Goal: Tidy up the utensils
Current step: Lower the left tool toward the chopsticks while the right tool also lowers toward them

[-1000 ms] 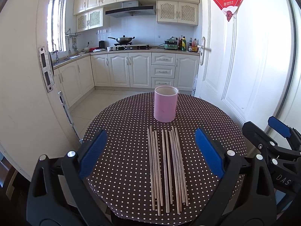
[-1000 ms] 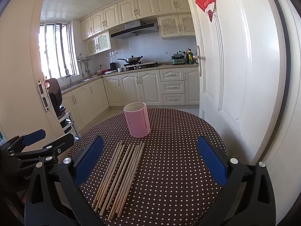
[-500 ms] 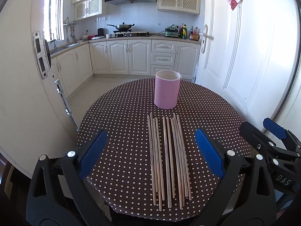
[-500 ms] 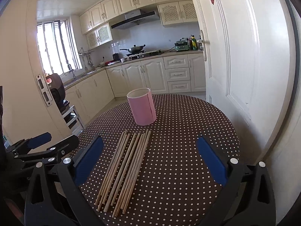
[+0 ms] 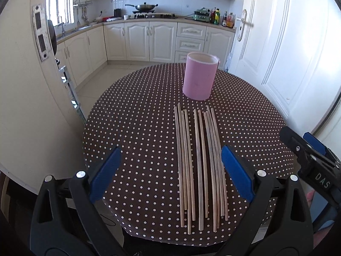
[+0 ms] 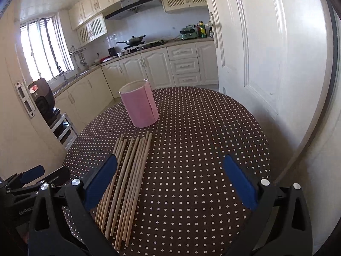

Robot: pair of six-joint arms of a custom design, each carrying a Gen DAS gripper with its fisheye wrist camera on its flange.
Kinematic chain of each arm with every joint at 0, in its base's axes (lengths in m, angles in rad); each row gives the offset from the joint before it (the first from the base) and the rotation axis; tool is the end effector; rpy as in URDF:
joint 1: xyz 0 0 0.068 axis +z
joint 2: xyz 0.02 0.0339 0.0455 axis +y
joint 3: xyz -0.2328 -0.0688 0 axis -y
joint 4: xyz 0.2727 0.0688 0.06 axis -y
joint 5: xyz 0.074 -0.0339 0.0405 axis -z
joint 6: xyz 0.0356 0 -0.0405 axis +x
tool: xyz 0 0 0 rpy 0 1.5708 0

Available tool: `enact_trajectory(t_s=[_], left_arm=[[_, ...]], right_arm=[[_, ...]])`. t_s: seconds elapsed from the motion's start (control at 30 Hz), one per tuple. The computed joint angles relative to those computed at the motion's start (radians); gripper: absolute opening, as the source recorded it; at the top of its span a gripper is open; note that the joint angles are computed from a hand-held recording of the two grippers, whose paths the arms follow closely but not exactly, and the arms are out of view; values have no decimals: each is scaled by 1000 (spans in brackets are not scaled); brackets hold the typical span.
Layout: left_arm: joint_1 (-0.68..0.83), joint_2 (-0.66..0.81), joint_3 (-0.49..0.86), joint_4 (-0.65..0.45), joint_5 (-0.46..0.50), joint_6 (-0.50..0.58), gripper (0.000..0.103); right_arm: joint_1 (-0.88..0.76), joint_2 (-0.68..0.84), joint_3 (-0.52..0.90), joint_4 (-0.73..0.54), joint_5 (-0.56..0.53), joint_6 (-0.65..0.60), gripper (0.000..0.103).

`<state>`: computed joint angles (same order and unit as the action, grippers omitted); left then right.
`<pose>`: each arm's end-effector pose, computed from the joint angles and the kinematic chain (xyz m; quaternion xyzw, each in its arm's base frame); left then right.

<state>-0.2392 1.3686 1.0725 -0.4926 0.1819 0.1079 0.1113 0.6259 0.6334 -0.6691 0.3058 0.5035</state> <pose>0.3175 -0.0841 0.2420 0.1931 0.9009 -0.1087 0.3733 0.1888 0.0103 0.2456 0.2386 0.8579 0.0009 0.4550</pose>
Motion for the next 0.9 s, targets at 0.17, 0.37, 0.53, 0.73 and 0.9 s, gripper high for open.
enact_trajectory(t_s=[0.17,0.37,0.53,0.73,0.9], left_arm=[[5,84,49,-32,6,0,93],[8,186,115,-72,4,8,93],[7,244,144,-63,-23,15,93],[14,335,224,-90,-19,15,93],[9,416,294,-94,-46,8,88]], right_arm=[[-53,75,5,10,-56,17,96],[-81,179,23,45,-88,-20,96],[-111,271,46,94,-143,-32,96],[-84,356,81,117,-120,-50,96],[-80,435,112,141,-118,-68,95]])
